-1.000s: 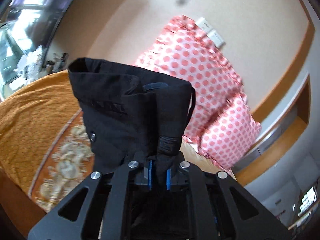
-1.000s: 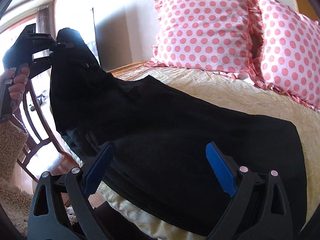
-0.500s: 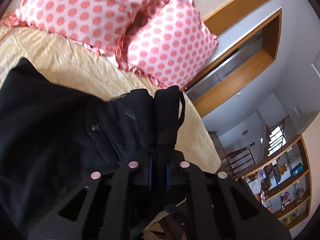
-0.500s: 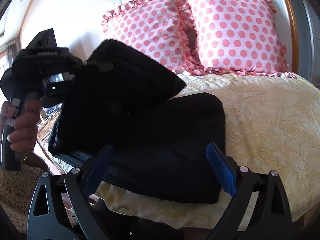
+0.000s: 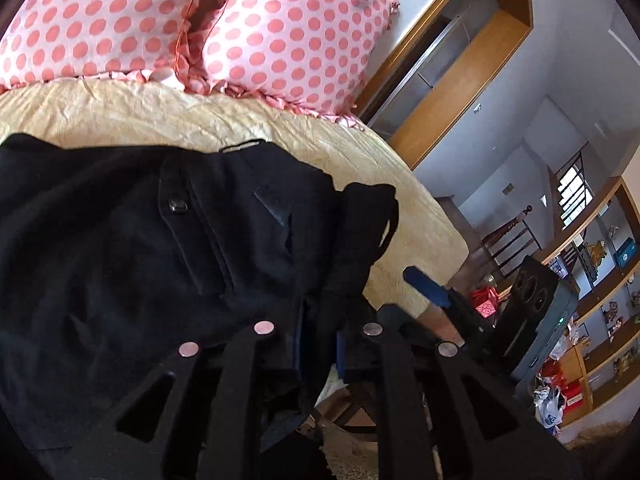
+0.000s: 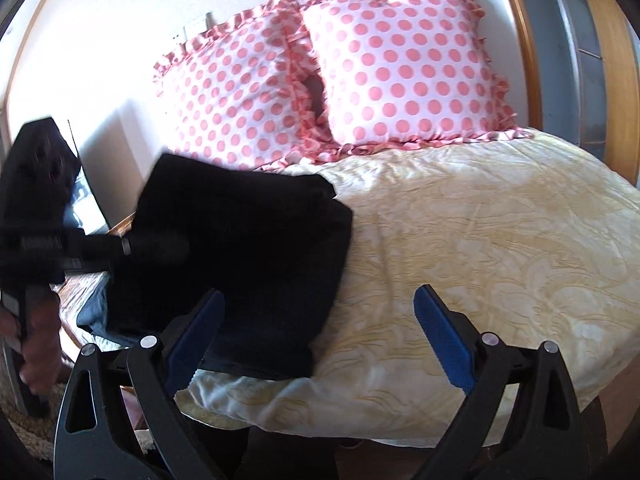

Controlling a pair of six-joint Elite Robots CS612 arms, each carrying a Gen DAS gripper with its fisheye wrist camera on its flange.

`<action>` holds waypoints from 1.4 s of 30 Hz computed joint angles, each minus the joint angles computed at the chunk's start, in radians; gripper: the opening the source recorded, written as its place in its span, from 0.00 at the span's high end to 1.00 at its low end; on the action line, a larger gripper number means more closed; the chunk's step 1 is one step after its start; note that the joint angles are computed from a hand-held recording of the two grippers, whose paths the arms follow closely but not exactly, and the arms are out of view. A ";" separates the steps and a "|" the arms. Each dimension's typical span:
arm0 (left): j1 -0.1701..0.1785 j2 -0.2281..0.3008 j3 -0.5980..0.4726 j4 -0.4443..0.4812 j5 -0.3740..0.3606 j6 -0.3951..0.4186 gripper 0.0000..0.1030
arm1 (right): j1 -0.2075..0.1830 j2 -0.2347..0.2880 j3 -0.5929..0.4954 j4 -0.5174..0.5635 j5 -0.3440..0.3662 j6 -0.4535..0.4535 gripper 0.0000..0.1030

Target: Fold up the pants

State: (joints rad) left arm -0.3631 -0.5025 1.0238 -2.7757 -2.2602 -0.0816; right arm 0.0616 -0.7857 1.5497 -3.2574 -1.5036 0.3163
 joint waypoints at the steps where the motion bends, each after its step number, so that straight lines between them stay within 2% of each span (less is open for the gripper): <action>1: -0.004 -0.006 0.016 -0.009 0.017 0.027 0.89 | -0.001 -0.004 0.006 -0.006 -0.019 0.003 0.05; 5: -0.020 -0.027 0.069 -0.050 0.082 0.116 0.88 | -0.008 -0.012 0.017 -0.025 -0.079 0.043 0.05; 6: -0.020 -0.027 0.071 -0.052 0.081 0.118 0.87 | -0.010 -0.013 0.017 -0.027 -0.081 0.053 0.05; 7: -0.018 -0.026 0.071 -0.052 0.073 0.111 0.82 | -0.014 -0.015 0.017 -0.035 -0.075 0.067 0.05; 8: -0.013 -0.027 0.071 -0.047 0.053 0.107 0.64 | -0.016 -0.015 0.017 -0.042 -0.061 0.075 0.05; 9: -0.007 -0.028 0.072 -0.042 0.016 0.107 0.51 | -0.019 -0.014 0.014 -0.052 -0.044 0.082 0.05; 10: -0.002 -0.030 0.075 -0.056 -0.001 0.098 0.27 | -0.019 -0.013 0.011 -0.062 -0.042 0.084 0.05; 11: 0.002 -0.037 0.093 -0.107 0.000 0.080 0.19 | -0.018 -0.012 0.006 -0.071 -0.041 0.082 0.05; 13: 0.009 -0.056 0.132 -0.191 0.023 0.082 0.16 | -0.015 -0.007 -0.011 -0.080 -0.020 0.061 0.06; 15: 0.013 -0.075 0.165 -0.265 0.107 0.074 0.06 | -0.012 0.004 -0.037 -0.074 0.021 0.034 0.08; 17: 0.014 -0.082 0.185 -0.323 0.215 0.047 0.04 | -0.003 0.017 -0.071 -0.037 0.051 -0.008 0.11; 19: 0.013 -0.084 0.187 -0.322 0.323 0.032 0.04 | 0.008 0.037 -0.116 0.013 0.098 -0.062 0.15; 21: 0.019 -0.076 0.174 -0.302 0.363 0.006 0.04 | 0.019 0.054 -0.148 0.042 0.141 -0.102 0.16; 26: 0.039 -0.050 0.133 -0.239 0.344 -0.060 0.04 | 0.035 0.092 -0.213 0.114 0.214 -0.141 0.16; 29: 0.048 -0.026 0.094 -0.132 0.349 -0.108 0.04 | 0.041 0.102 -0.234 0.281 0.158 -0.125 0.16; 30: 0.056 -0.014 0.080 -0.092 0.319 -0.122 0.04 | 0.038 0.106 -0.227 0.298 0.153 -0.122 0.15; 31: 0.059 -0.012 0.083 -0.095 0.305 -0.119 0.04 | 0.039 0.104 -0.214 0.273 0.145 -0.139 0.15; 32: 0.056 -0.017 0.095 -0.122 0.323 -0.111 0.04 | 0.041 0.101 -0.211 0.279 0.136 -0.154 0.15; 33: 0.053 -0.023 0.098 -0.106 0.336 -0.096 0.04 | 0.043 0.097 -0.211 0.289 0.125 -0.162 0.15; 36: 0.061 -0.022 0.083 -0.130 0.281 -0.109 0.04 | 0.037 0.092 -0.219 0.261 0.157 -0.134 0.15; 39: 0.076 0.014 -0.001 -0.173 0.226 -0.168 0.02 | 0.032 0.103 -0.254 0.250 0.181 -0.117 0.15; 42: 0.083 0.080 -0.150 -0.090 0.192 -0.203 0.02 | 0.031 0.122 -0.304 0.320 0.211 -0.106 0.14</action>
